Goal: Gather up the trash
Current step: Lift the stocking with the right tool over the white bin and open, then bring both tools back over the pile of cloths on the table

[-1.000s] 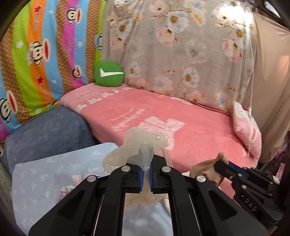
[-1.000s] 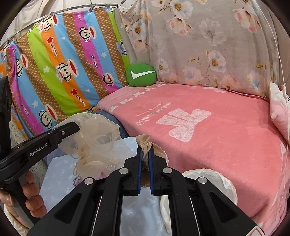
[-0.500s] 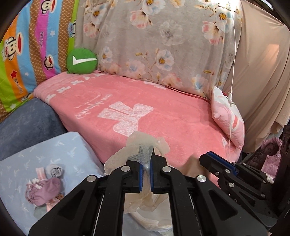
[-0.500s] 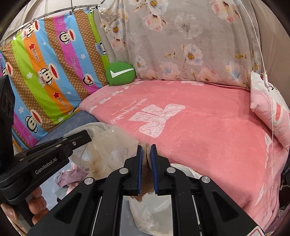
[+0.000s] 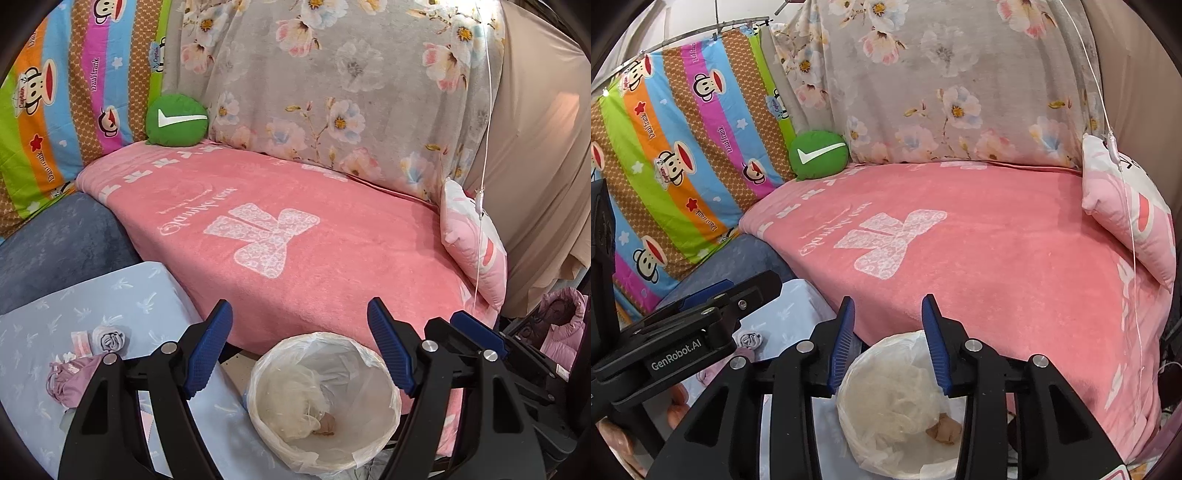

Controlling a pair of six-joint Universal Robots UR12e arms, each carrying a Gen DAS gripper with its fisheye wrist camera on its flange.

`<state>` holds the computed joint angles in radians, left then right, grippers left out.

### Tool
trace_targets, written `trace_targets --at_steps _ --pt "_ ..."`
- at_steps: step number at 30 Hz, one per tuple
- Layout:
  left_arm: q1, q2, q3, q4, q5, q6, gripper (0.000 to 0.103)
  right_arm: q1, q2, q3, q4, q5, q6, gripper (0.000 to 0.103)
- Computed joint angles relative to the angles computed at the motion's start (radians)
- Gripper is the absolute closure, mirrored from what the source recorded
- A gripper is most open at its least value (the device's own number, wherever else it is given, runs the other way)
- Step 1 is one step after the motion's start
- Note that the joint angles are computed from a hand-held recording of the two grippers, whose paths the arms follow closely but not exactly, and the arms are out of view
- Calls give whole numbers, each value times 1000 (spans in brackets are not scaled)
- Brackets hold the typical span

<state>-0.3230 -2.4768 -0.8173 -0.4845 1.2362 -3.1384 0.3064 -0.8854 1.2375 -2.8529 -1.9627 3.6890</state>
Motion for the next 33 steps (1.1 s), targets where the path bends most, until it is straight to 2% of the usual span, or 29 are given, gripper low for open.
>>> trace_targets --at_steps 7,11,20,23,28,33 --pt "8 20 -48 29 38 -19 31 17 13 -13 -2 10 -17 56" --pt "20 38 -94 62 67 -58 20 29 26 -28 0 29 -21 53" --pt "49 74 -183 100 140 -79 18 58 69 -89 33 68 -48 48" --pt "60 83 -207 105 154 -105 13 68 88 -117 53 87 -55 48" --pt "74 98 -245 119 194 -119 12 83 117 -157 79 113 -56 44" --pt "93 112 -288 121 208 -136 12 94 143 -193 108 139 -55 44"
